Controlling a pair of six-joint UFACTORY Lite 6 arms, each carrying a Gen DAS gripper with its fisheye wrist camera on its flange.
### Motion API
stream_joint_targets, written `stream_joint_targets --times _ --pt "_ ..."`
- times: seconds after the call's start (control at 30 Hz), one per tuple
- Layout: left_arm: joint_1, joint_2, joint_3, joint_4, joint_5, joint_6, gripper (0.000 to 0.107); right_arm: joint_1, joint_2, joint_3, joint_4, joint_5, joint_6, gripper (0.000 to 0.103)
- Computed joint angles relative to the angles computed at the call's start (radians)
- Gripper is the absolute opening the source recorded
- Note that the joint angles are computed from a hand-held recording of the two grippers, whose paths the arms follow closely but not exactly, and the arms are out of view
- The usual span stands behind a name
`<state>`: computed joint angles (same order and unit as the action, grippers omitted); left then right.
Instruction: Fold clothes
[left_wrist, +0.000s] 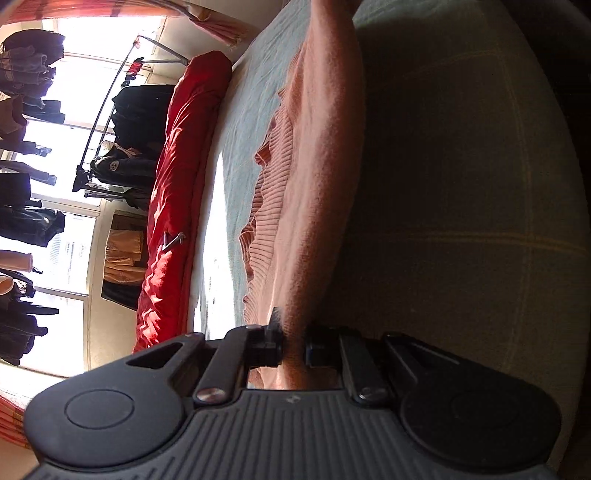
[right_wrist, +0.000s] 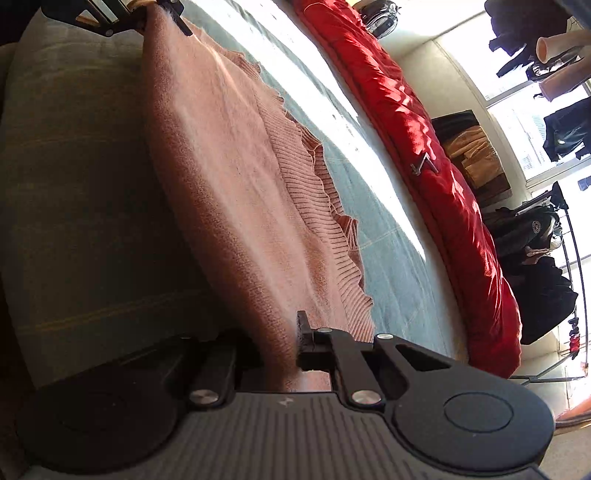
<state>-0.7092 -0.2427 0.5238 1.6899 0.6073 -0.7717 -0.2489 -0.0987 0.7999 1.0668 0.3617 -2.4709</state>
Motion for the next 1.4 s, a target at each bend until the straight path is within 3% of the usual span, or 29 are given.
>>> stream_joint_targets --times 0.1,0.2,0.27,0.37,0.47,0.6,0.7,0.77,0.9,1.13,1.2,1.3,1.4 --pt "-0.064 -0.074 -0.07 -0.084 0.03 0.031 0.01 -0.03 -0.102 -0.112 -0.034 0.015 0.014 0.012" --pt "-0.043 -0.075 -0.095 -0.091 -0.011 -0.009 0.012 -0.01 -0.136 -0.21 -0.013 -0.048 0.0 0.021" --pt "-0.053 -0.078 -0.109 -0.107 -0.015 -0.019 0.013 -0.003 -0.151 -0.259 -0.032 -0.069 0.006 0.021" --pt "-0.048 -0.134 -0.117 -0.257 -0.055 0.113 0.017 -0.021 -0.19 -0.299 -0.145 -0.061 0.082 0.028" --pt "-0.024 -0.235 -0.11 -0.498 -0.087 0.342 0.017 -0.09 -0.224 -0.27 -0.311 0.039 0.229 0.03" --pt "0.095 -0.267 -0.026 -0.658 -0.148 0.468 0.017 -0.221 -0.212 -0.141 -0.332 0.259 0.338 0.041" --pt "0.214 -0.188 0.066 -0.689 -0.258 0.445 0.018 -0.274 -0.146 -0.005 -0.302 0.413 0.466 0.045" --pt "0.273 -0.112 0.105 -0.663 -0.323 0.386 0.026 -0.293 -0.081 0.073 -0.255 0.487 0.539 0.051" --pt "0.343 0.017 0.122 -0.568 -0.395 0.205 0.031 -0.283 0.059 0.128 -0.16 0.479 0.61 0.052" --pt "0.489 -0.118 -0.087 -1.231 -0.505 0.749 0.032 -0.341 0.24 0.039 -0.07 0.346 0.563 0.059" --pt "0.509 -0.15 -0.073 -1.44 -0.461 0.919 0.036 -0.38 0.247 0.069 -0.056 0.405 0.574 0.06" --pt "0.54 -0.133 0.002 -1.754 -0.424 1.206 0.055 -0.431 0.265 0.125 -0.029 0.489 0.602 0.061" --pt "0.537 -0.022 0.111 -2.068 -0.46 1.484 0.06 -0.422 0.331 0.238 0.053 0.552 0.657 0.064"
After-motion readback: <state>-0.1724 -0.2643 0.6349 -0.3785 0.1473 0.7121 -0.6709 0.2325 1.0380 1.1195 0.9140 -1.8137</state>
